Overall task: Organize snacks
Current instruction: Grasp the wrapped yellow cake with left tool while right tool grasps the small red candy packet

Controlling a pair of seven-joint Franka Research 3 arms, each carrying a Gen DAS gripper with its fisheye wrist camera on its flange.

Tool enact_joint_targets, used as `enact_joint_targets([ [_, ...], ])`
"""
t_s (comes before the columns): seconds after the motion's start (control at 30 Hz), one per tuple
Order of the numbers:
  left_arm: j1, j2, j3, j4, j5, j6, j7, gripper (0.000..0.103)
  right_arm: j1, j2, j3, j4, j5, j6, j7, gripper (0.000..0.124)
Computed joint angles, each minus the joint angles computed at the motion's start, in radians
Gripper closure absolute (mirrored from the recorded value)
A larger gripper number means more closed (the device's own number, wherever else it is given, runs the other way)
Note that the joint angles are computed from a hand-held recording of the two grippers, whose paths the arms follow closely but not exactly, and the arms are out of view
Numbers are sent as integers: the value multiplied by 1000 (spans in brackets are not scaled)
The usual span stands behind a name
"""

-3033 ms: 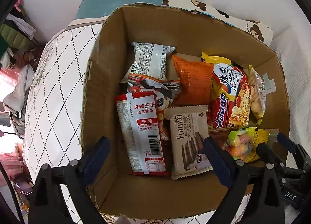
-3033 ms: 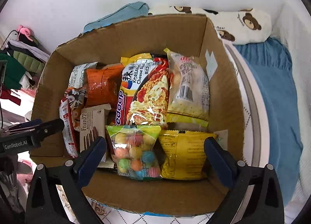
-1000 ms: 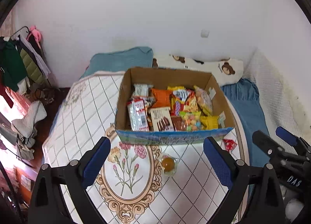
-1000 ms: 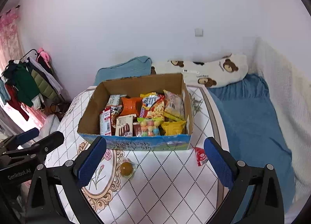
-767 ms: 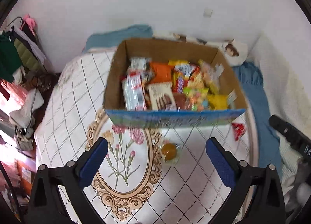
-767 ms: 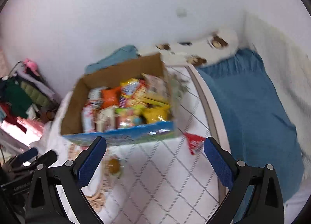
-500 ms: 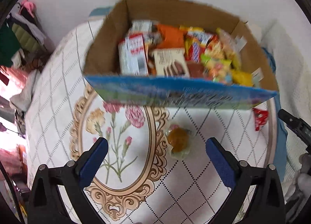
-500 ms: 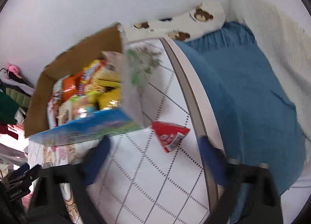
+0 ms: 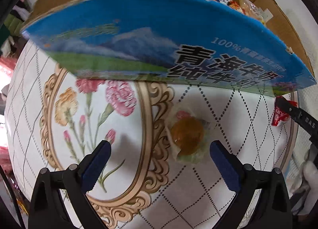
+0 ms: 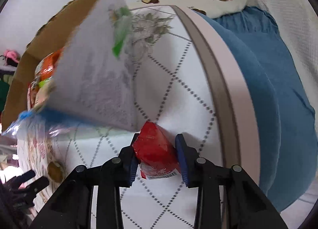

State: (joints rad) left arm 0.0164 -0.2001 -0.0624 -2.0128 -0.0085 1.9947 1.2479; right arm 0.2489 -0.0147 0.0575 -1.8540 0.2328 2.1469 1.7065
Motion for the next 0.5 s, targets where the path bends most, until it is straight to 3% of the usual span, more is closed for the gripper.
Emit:
enact_joint_targets([
  [0.17,-15,59,-5,45,-34,-15,75,52,16,-39,12,-40,-9,-21,-33,89],
  [0.23,-21,79,-17,61,-22,-28,98,62,24,-67,19,-67,-8,-33,-52,89],
  [0.5,-32,-2,-19,-17,-43,-42,113,62,61,-179,38,-173,66,-118,-123,89],
])
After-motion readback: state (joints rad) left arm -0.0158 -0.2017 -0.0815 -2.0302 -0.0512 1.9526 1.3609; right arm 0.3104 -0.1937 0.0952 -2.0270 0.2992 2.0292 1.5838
